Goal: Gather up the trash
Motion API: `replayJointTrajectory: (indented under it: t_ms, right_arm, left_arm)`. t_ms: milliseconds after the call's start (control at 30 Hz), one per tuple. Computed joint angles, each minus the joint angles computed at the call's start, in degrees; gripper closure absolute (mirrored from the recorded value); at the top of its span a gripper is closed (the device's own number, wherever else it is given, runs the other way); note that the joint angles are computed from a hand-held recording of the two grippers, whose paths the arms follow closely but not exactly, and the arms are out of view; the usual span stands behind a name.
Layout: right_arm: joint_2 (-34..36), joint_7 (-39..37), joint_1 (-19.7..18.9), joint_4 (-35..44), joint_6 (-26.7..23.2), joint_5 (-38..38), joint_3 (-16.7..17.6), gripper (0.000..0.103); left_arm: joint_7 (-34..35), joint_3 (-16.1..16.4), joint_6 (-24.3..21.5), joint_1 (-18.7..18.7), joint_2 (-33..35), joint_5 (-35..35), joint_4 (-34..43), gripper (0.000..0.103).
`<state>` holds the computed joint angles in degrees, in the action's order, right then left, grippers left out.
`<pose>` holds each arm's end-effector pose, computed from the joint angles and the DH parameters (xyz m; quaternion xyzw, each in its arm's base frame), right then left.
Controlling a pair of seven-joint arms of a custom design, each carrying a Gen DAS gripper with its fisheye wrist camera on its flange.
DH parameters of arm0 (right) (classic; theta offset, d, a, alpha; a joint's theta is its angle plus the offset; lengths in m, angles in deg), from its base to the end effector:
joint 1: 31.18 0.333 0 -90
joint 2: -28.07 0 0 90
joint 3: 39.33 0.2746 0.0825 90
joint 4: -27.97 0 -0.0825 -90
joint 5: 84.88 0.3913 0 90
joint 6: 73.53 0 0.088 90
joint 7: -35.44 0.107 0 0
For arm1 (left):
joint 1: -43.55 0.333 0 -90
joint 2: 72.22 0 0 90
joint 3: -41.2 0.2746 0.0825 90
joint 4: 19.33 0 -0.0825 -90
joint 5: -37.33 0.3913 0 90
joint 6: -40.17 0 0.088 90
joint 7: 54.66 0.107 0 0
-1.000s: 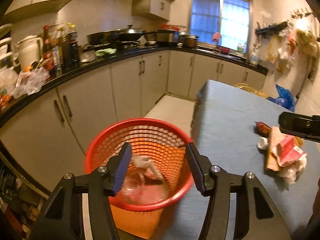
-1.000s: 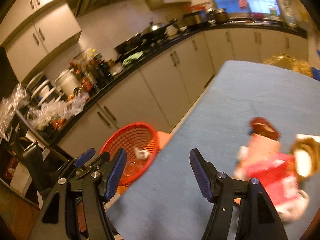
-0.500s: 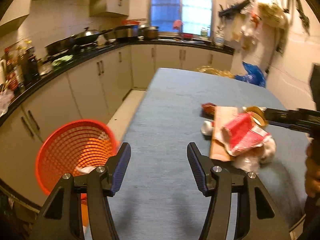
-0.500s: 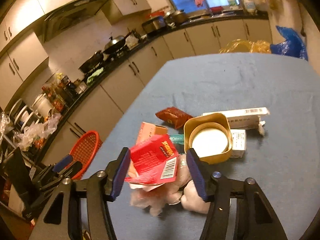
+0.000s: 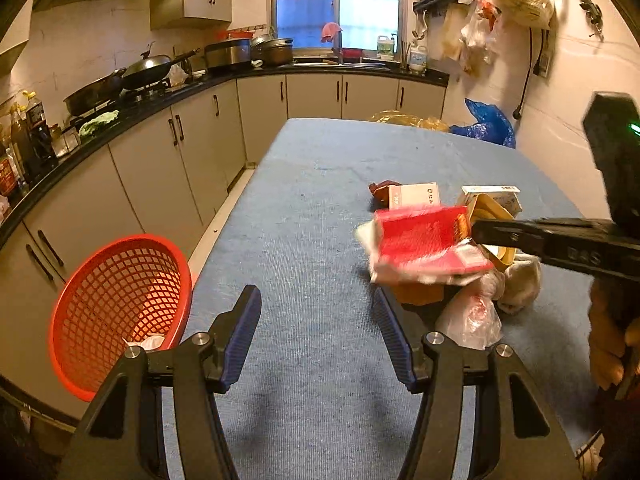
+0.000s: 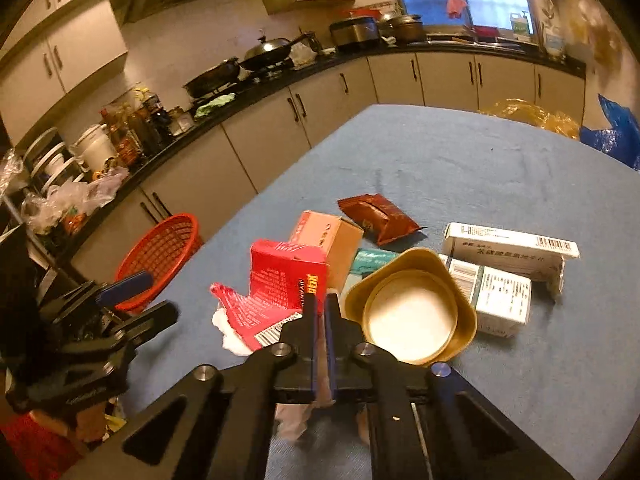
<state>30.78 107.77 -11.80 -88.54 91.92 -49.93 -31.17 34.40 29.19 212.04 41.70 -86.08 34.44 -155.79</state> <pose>0.5569 0.2516 0.4648 -0.7194 0.5549 -0.0980 0.4062 0.5122 -0.1266 0.4722 -0.5775 0.7031 -0.3223 0.2612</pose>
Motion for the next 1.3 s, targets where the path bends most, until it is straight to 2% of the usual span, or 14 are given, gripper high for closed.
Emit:
replayJointTrajectory:
  t_ms: [167, 267, 433, 500, 600, 667, 700, 833, 900, 933, 967, 1033, 1167, 1300]
  right_arm:
    - [-4.31, -6.39, 1.08, -4.26, 2.45, 9.17, -0.48, 0.101]
    - [-6.46, -7.03, 2.4, -5.83, 0.18, 13.11, -2.48, 0.099]
    - [-9.2, -7.33, 4.43, -9.11, -0.8, 14.3, -3.98, 0.099]
    - [-9.91, -8.26, 5.42, -9.91, -0.93, 16.15, -4.7, 0.099]
    - [-10.93, -8.74, 6.4, -11.19, 0.02, 17.37, -5.42, 0.099]
    - [-11.37, -9.68, 7.13, -11.7, 0.43, 19.16, -6.05, 0.098]
    - [-11.65, -10.41, 7.44, -12.07, 0.49, 20.16, -6.39, 0.097]
    - [-11.95, -9.94, 7.66, -12.57, 0.06, 20.2, -6.76, 0.088]
    - [-12.12, -9.7, 7.69, -12.76, -0.28, 19.71, -6.77, 0.082]
    - [-12.03, -9.49, 7.74, -12.77, -0.01, 19.41, -6.69, 0.075]
    - [-12.08, -9.51, 7.85, -12.86, 0.2, 19.46, -6.71, 0.068]
    - [-12.07, -10.2, 8.24, -12.9, 0.23, 20.39, -6.93, 0.067]
    - [-11.41, -9.18, 7.97, -12.53, -0.42, 19.91, -6.67, 0.067]
    - [-10.54, -4.04, 6.86, -12.16, -0.49, 14.73, -5.54, 0.067]
  left_arm:
    - [1.06, 0.51, -0.46, -0.8, 0.44, -1.04, 0.67, 0.041]
    - [1.57, 0.71, -0.72, -1.28, 0.41, -1.44, 0.78, 0.038]
    - [7.32, 2.6, -1.87, -3.87, 1.54, -4.94, 1.78, 0.031]
    - [12.61, 3.7, -2.87, -5.2, 3.29, -6.4, 3.52, 0.03]
    - [20.7, 4.76, -9.59, -6.33, 7.46, -10.11, 8.89, 0.027]
    - [21.61, 4.35, -11.78, -5.78, 9.43, -11.47, 10.92, 0.027]
    - [24.35, 4.57, -14.03, -5.88, 10.64, -14.7, 12.42, 0.027]
    - [26.8, 3.74, -16.81, -5.15, 12.39, -19.93, 13.7, 0.027]
    - [27.32, 3.18, -15.99, -5.22, 11.83, -20.98, 12.5, 0.038]
    - [26.9, 2.89, -14.96, -5.33, 11.51, -20.76, 11.71, 0.045]
    - [27.21, 2.72, -14.71, -5.56, 10.96, -21.61, 11.03, 0.06]
    - [26.89, 2.53, -13.83, -5.95, 10.19, -22.78, 10.03, 0.076]
    - [25.58, 2.36, -11.73, -6.61, 8.73, -24.02, 7.74, 0.08]
    - [27.89, 3.03, -11.66, -7.61, 6.46, -27.59, 5.48, 0.08]
